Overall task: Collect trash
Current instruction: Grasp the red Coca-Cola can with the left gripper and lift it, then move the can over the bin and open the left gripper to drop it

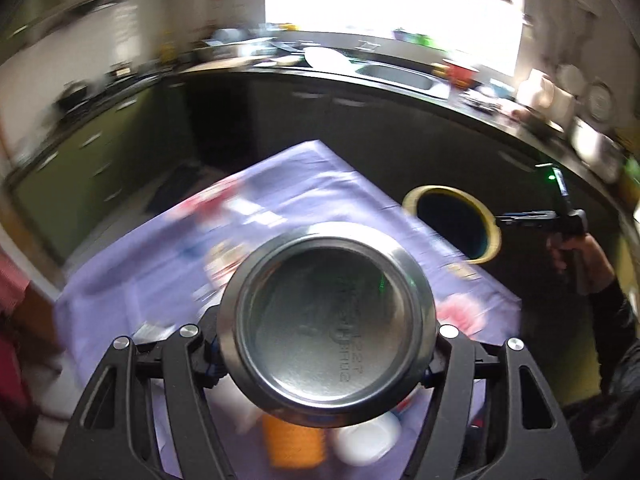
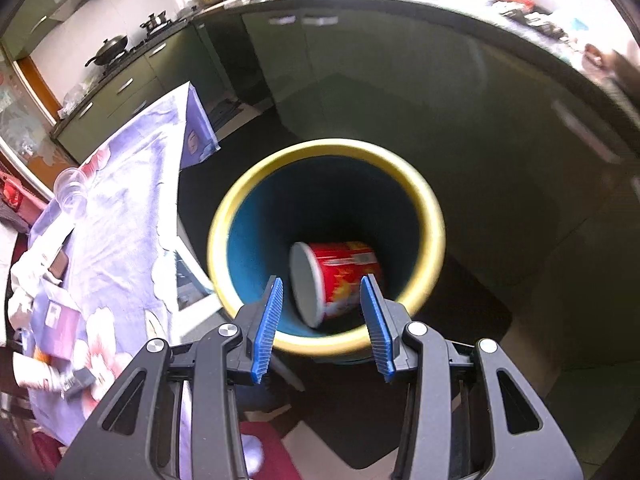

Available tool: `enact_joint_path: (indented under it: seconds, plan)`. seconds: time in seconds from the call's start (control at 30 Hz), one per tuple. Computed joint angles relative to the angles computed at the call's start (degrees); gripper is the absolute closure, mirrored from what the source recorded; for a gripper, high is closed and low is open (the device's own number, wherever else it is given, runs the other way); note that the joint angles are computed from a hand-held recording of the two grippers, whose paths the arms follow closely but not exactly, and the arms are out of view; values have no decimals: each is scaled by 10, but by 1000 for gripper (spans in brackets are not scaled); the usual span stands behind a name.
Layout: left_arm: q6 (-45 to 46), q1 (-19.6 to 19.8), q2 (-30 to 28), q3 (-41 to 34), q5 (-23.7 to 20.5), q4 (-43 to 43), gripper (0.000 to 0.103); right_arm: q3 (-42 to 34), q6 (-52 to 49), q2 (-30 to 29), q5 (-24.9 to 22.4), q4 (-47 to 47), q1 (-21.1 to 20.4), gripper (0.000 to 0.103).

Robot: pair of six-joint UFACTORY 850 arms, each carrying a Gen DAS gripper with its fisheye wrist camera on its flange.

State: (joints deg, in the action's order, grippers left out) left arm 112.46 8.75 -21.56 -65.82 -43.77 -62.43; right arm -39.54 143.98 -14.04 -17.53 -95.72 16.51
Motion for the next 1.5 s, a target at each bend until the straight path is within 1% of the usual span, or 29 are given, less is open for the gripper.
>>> enact_joint_path:
  seconds: [0.07,0.1,0.13,0.2,0.27,0.37,0.43,0.5,0.57,0.67,0.8,0.87,0.9,0.93,0.97,1.0,1.13,1.27,1.33,1.43,1.47,1.5]
  plan:
    - [-8,-38,-3,-6,-3,16,39,31,9,31,-24,2,9,61]
    - [-13,-65,-7,-10,-6,27,39,43,16,43,-35,3,13,61]
    - [-15,-84,-11,-12,-7,34,39,58,27,58,-47,2,19,61]
    - [-18,-131,-21,-15,-9,41,39,82,52,78,-61,-3,27,61]
    - [-27,-181,-38,-21,-6,47,39,99,69,88,-65,-7,32,61]
    - [-53,-238,-68,-37,-1,62,39,117,97,92,-69,-13,41,61]
    - [-61,-282,-92,-45,20,60,39,132,127,95,-68,-26,45,61]
    - [-68,-312,-115,-56,43,62,39,141,154,92,-66,-41,47,61]
    - [-95,-337,-147,-78,60,68,39,149,172,91,-64,-50,48,61]
    - [-150,-359,-187,-110,84,93,39,157,198,87,-56,-67,45,61]
    - [-265,-372,-216,-136,96,186,39,163,219,85,-52,-88,36,61]
    - [-291,-377,-218,-135,109,218,39,158,224,77,-48,-100,30,61]
    - [-301,-380,-217,-134,115,229,35,156,226,74,-46,-106,27,61]
    - [-309,-384,-219,-137,120,235,32,150,228,69,-44,-114,22,61]
    - [-300,-385,-216,-133,129,226,26,148,231,66,-43,-119,22,61]
    - [-289,-384,-214,-131,133,215,23,145,226,66,-43,-115,24,61]
    - [-269,-378,-195,-116,136,196,21,137,190,68,-44,-84,32,61]
    - [-210,-345,-155,-97,98,144,21,136,165,79,-60,-53,52,61]
    - [-166,-315,-127,-87,60,98,21,132,150,81,-68,-36,64,61]
    - [-115,-252,-88,-76,-14,38,16,118,132,79,-75,-22,83,61]
    - [-104,-234,-80,-73,-29,23,15,111,124,76,-74,-21,88,61]
    - [-85,-207,-67,-68,-48,1,14,99,115,70,-73,-22,94,61]
